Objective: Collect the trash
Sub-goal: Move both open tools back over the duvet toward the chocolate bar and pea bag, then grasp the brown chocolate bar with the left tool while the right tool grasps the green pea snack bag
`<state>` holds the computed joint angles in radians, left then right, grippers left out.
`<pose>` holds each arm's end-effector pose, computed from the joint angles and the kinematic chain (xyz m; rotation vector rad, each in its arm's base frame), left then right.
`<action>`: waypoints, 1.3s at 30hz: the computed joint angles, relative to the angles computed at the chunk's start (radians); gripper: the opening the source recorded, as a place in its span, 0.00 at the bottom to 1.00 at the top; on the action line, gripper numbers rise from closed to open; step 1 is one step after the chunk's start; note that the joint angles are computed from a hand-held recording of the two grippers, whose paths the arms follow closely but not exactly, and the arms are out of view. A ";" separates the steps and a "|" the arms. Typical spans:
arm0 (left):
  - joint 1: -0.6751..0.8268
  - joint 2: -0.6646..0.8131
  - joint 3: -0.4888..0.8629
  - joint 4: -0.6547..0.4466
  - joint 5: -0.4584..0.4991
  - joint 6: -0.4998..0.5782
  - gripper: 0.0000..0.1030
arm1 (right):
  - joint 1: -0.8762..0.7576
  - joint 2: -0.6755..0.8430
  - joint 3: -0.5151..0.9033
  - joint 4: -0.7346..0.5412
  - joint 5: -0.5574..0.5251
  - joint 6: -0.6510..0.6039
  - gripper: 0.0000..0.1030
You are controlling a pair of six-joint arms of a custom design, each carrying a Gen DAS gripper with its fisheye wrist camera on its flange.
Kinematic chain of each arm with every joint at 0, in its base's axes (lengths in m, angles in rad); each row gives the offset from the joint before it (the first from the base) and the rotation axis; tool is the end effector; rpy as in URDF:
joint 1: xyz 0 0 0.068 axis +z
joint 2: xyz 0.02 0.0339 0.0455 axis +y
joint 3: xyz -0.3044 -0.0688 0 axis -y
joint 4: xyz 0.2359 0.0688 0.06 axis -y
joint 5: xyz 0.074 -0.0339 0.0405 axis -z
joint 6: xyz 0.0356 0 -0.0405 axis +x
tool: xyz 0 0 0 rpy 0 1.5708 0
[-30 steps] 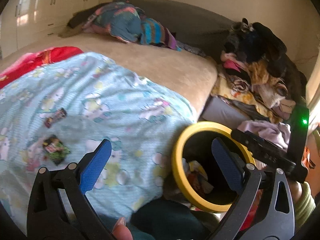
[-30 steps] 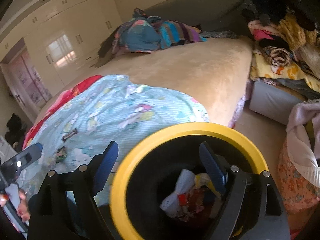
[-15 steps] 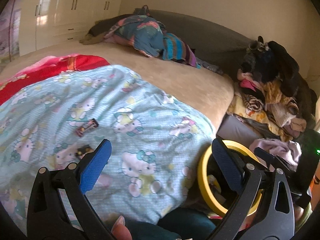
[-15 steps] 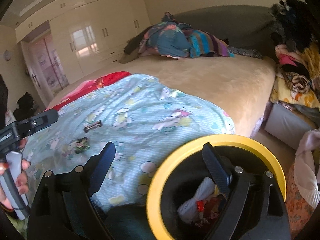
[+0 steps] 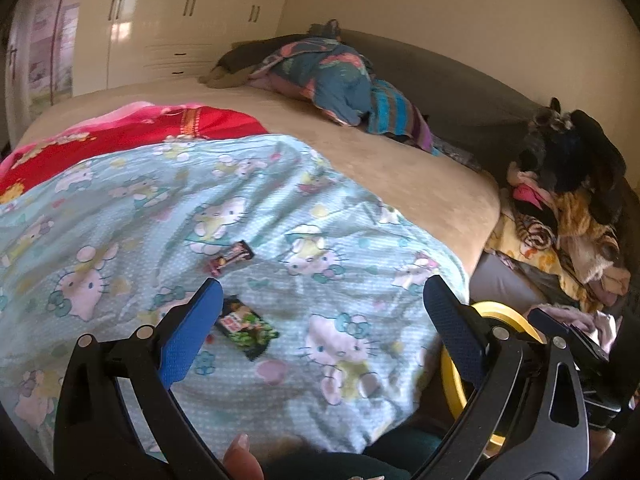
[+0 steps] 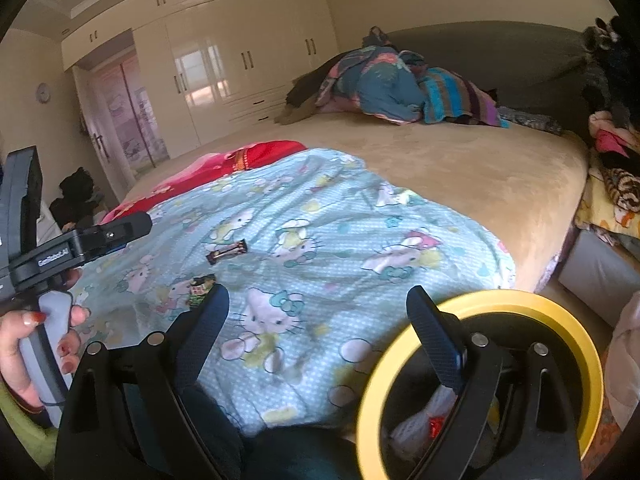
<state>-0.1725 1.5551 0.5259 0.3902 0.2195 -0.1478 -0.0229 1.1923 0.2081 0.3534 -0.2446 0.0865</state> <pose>0.2701 -0.0549 0.1818 0.1504 2.2189 -0.4196 0.1759 0.0046 0.1691 -0.0168 2.1963 0.3047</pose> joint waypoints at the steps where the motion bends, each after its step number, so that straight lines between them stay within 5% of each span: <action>1: 0.019 0.009 0.002 0.004 0.008 0.002 0.90 | 0.013 0.019 0.005 0.012 0.006 -0.001 0.85; 14: 0.192 0.154 0.045 0.040 0.075 0.022 0.90 | 0.248 0.379 0.123 0.200 0.083 0.011 0.85; 19: 0.246 0.256 0.106 0.040 0.093 0.038 0.89 | 0.288 0.520 0.207 0.234 0.033 0.004 0.85; 30: 0.297 0.445 0.303 -0.075 0.182 0.078 0.59 | 0.376 0.779 0.430 0.164 0.001 -0.026 0.71; 39: 0.286 0.594 0.477 -0.182 0.204 0.093 0.51 | 0.392 0.916 0.562 0.084 -0.039 -0.026 0.59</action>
